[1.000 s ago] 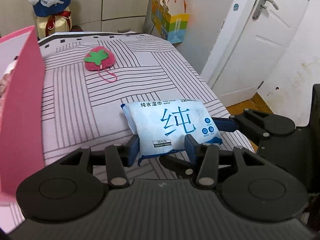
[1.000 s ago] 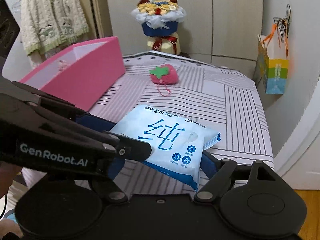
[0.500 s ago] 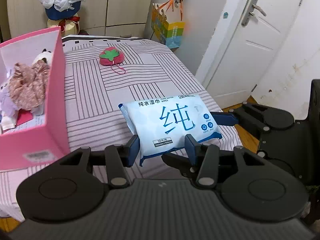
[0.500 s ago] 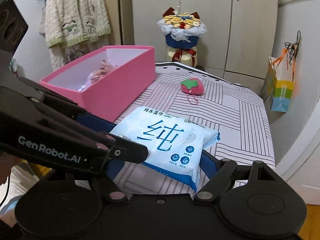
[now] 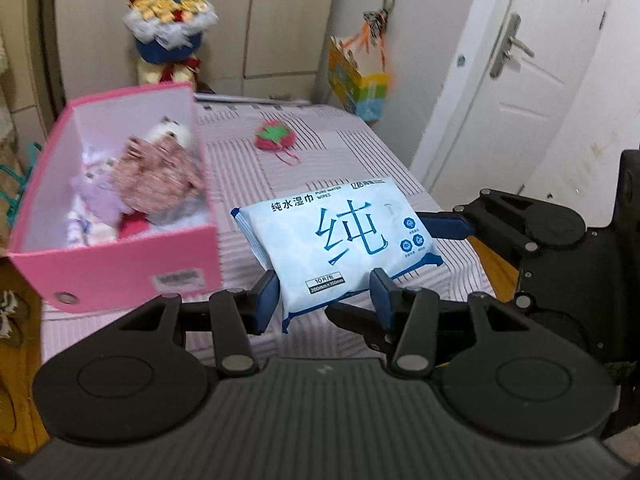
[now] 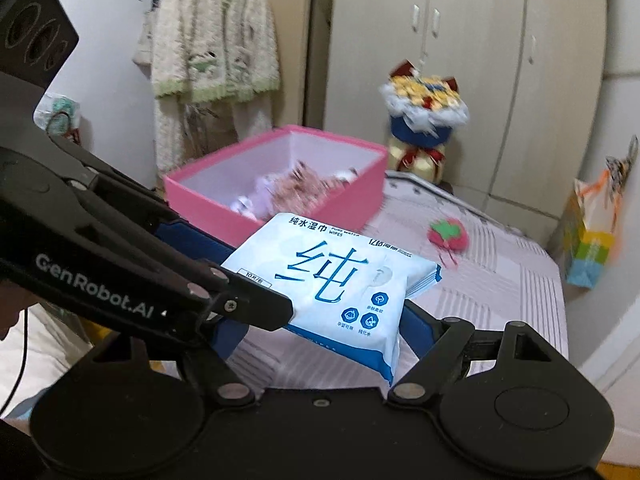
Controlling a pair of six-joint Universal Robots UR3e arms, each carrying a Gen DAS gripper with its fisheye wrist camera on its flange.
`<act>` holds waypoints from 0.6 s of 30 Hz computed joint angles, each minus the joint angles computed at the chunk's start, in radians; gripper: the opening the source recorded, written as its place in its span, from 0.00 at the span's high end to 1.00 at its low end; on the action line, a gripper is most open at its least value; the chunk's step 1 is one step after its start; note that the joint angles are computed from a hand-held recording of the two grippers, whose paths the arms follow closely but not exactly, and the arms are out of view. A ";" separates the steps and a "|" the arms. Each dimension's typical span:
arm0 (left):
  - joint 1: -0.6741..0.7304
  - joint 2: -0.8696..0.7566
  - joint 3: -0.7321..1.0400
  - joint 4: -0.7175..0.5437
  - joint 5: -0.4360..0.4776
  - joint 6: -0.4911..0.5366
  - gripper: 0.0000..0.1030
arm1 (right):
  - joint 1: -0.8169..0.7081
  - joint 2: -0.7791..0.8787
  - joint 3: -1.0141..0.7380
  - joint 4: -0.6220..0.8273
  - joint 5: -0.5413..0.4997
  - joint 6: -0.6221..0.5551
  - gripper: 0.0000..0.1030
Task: Organize soft objects
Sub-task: 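Lift the wet-wipes pack with both tools and carry it over the pink box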
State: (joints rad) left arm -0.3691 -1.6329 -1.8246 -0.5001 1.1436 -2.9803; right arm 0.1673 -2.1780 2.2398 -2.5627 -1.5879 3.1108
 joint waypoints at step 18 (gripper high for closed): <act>0.251 -0.134 0.208 -0.006 -0.160 0.050 0.54 | 0.031 0.514 -0.401 -0.202 0.054 -0.063 0.15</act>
State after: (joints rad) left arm -0.1178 -1.7666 -1.6163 -0.5056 0.9833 -2.9303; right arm 0.1982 -1.6644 1.8388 -2.7651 -1.5335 3.0475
